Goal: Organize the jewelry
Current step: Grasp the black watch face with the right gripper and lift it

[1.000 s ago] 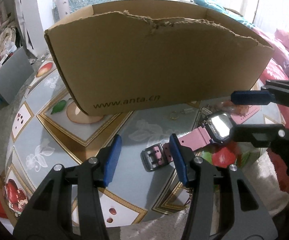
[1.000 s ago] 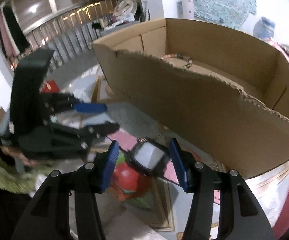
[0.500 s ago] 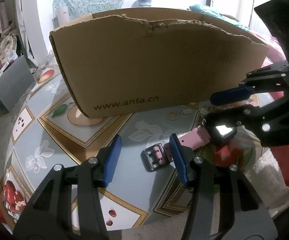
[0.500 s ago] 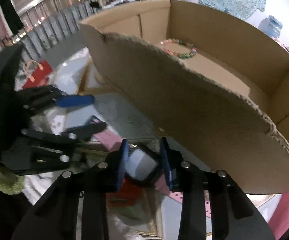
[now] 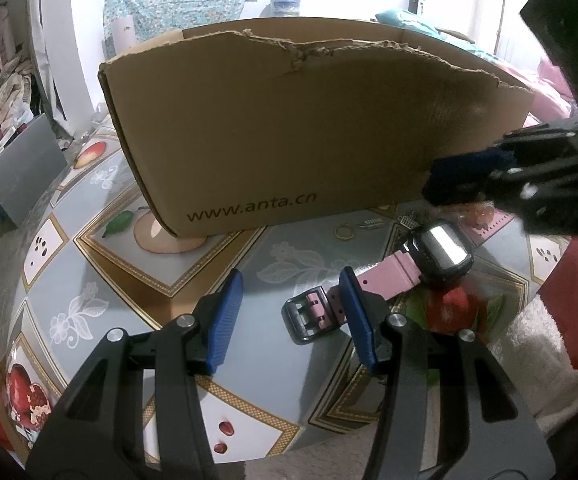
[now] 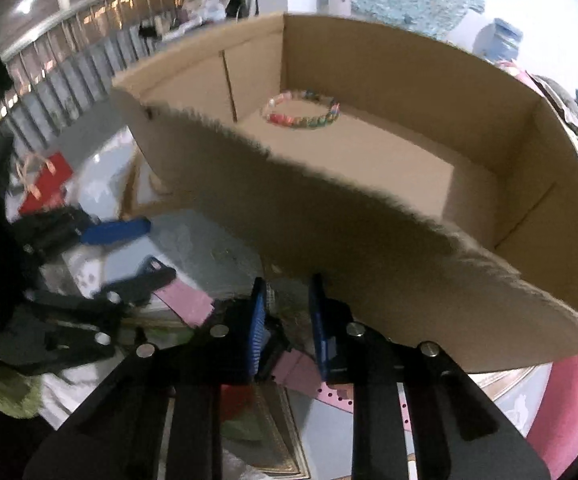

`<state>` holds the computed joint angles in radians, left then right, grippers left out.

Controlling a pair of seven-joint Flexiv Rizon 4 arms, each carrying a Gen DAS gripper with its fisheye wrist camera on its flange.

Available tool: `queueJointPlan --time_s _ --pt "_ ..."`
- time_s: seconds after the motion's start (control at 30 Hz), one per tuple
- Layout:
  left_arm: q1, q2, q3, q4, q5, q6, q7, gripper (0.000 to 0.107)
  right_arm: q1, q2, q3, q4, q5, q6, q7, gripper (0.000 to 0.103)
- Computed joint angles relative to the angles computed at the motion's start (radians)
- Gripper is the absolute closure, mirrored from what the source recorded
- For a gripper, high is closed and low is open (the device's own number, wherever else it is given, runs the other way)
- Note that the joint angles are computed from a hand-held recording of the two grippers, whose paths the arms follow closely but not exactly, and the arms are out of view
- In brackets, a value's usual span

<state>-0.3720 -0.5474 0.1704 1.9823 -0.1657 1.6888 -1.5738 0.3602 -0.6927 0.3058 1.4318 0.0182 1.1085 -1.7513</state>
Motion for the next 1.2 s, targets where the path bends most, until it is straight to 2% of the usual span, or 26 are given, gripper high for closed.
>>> queueJointPlan --time_s 0.2,0.33,0.37,0.47,0.53,0.6,0.67,0.8,0.97,1.07,1.13,1.2 --pt "0.004 0.000 -0.005 0.000 0.001 0.000 0.000 0.058 0.011 0.004 0.008 0.004 -0.011 -0.038 -0.046 0.082" --pt "0.004 0.000 -0.004 -0.002 0.002 0.000 0.001 0.058 0.078 0.001 -0.088 0.021 -0.085 -0.013 0.051 0.082" --pt "0.004 0.000 -0.004 -0.002 0.002 0.000 0.000 0.058 0.075 0.001 -0.090 0.021 -0.089 -0.009 0.070 0.082" --pt "0.006 0.001 -0.006 -0.002 0.003 -0.001 0.000 0.058 0.032 0.016 -0.047 0.036 -0.066 0.012 0.060 0.079" --pt "0.008 0.000 -0.008 -0.002 0.003 0.001 0.000 0.058 0.008 0.036 -0.016 0.066 -0.058 0.026 0.015 0.066" --pt "0.009 0.002 -0.010 -0.003 0.003 -0.001 0.001 0.058 -0.003 0.055 0.005 0.103 -0.055 0.038 -0.029 0.058" --pt "0.008 0.002 -0.009 -0.004 0.004 -0.002 0.001 0.058 0.000 0.067 0.011 0.130 -0.058 0.039 -0.056 0.057" --pt "0.005 0.003 -0.007 -0.005 0.006 -0.005 0.000 0.058 0.034 0.071 -0.032 0.170 -0.102 0.082 -0.043 0.057" --pt "0.008 0.006 -0.010 -0.005 0.010 -0.014 0.001 0.058 -0.002 0.047 0.008 0.139 -0.071 0.091 -0.056 0.053" --pt "0.011 0.008 -0.012 -0.005 0.014 -0.018 -0.001 0.058 -0.048 0.029 0.067 0.101 -0.022 0.046 -0.113 0.052" --pt "0.012 0.009 -0.012 -0.004 0.016 -0.018 -0.002 0.058 -0.050 0.023 0.071 0.082 -0.003 0.009 -0.130 0.051" --pt "0.009 0.009 -0.009 -0.005 0.017 -0.023 -0.004 0.058 -0.044 0.028 0.066 0.090 0.009 0.019 -0.148 0.049"
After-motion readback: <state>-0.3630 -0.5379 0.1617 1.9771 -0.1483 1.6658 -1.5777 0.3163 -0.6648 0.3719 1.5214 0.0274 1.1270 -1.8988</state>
